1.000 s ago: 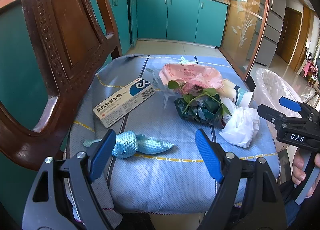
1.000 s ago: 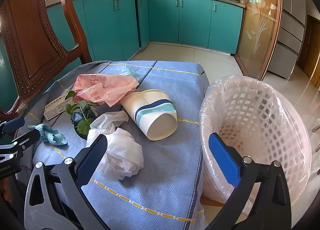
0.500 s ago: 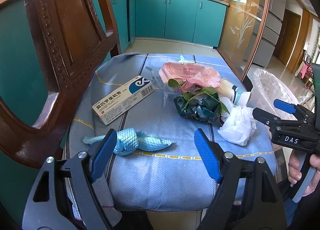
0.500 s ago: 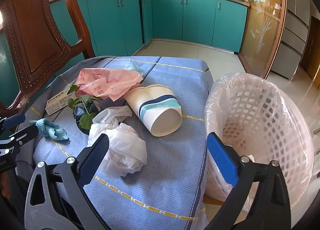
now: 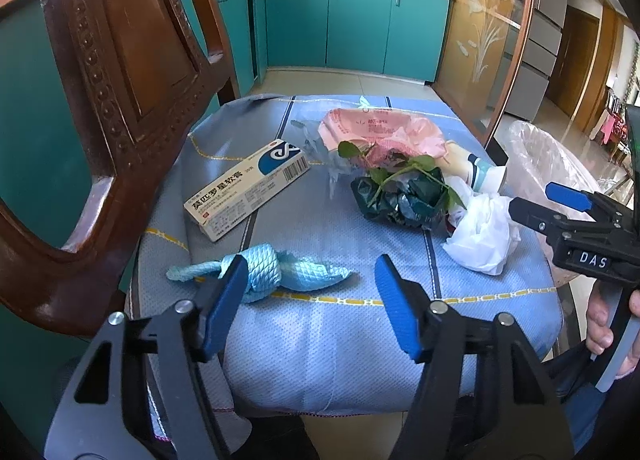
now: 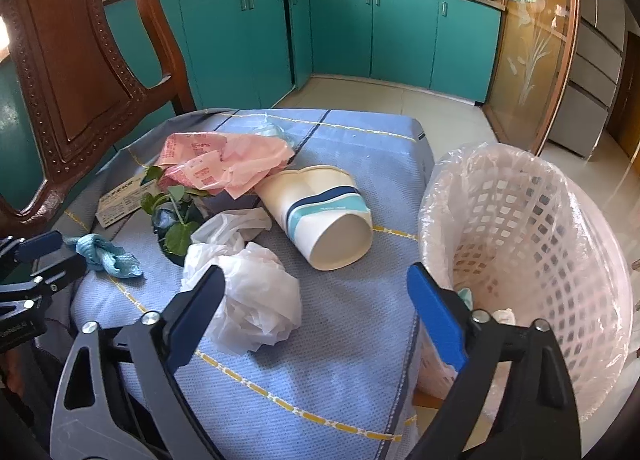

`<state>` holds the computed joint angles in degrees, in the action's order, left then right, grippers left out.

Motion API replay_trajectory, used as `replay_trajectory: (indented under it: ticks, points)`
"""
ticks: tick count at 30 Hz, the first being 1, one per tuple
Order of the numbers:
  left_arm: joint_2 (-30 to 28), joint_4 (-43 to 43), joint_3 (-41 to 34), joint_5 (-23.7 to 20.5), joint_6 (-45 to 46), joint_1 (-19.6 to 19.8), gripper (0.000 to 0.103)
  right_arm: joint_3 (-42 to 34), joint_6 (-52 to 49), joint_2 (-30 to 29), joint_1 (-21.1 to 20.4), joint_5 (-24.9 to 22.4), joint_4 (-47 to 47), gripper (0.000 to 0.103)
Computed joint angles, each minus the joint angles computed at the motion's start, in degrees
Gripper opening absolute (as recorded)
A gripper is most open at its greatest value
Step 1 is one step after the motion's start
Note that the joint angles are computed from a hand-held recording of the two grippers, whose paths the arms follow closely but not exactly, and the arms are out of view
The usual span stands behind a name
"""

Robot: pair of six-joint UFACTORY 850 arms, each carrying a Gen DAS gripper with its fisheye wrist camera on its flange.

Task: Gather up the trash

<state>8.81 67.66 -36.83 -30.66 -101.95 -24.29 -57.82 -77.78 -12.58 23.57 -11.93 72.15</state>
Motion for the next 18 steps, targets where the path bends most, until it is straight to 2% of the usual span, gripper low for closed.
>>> replay_trajectory:
  ticks: [8,13,15,18]
  points:
    - [1.19,-0.01,0.43,-0.07,0.07,-0.24,0.064,-0.05,2.31,0.09,0.20,1.70,-2.85,0.087]
    - [2.48,-0.22,1.07,-0.66,0.17,-0.30,0.064,-1.03,3.48,-0.42,-2.32,-4.55,-4.18,0.087]
    - [2.59,-0.65,1.20,-0.45,0.37,-0.08,0.064,-1.03,3.78,-0.59,-1.99,-5.01,-5.22,0.087]
    - [2.62,-1.02,1.29,-0.19,0.81,0.26,0.064,-0.76,4.78,-0.87,-0.23,-2.94,-7.88,0.087]
